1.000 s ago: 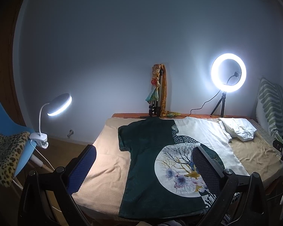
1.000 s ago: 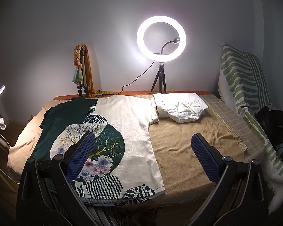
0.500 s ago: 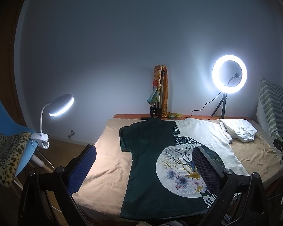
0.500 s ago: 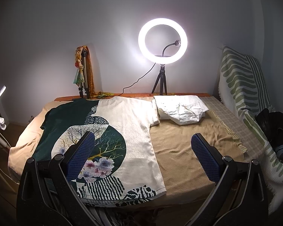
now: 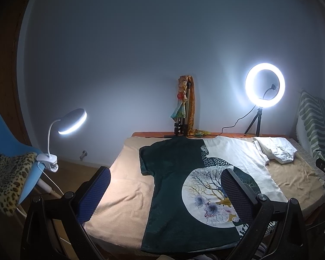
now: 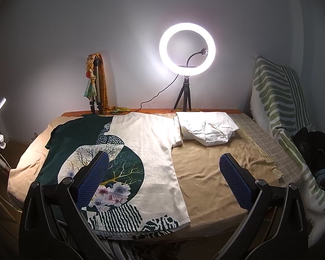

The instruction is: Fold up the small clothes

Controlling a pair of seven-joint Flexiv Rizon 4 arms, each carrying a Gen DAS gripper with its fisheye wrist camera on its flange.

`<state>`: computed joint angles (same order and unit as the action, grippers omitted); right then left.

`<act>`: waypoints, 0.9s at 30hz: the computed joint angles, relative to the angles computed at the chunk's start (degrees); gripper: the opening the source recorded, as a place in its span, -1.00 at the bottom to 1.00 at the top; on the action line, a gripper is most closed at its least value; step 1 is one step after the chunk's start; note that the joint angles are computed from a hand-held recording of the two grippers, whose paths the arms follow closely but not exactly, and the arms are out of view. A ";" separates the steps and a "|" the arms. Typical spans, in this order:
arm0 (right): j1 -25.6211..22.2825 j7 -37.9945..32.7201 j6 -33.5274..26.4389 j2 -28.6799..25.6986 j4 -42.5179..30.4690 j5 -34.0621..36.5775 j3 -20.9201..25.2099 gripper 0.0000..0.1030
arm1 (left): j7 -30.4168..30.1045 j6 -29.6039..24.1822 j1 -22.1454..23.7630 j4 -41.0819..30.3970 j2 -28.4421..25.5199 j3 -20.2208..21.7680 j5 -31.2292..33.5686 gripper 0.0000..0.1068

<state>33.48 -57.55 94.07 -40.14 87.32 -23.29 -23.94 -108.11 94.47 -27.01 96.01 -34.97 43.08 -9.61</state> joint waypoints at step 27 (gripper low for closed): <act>-11.25 -5.70 -7.81 -9.83 -21.11 -2.99 14.90 1.00 | 12.54 2.70 25.20 -6.39 -2.42 -24.73 -5.39 0.90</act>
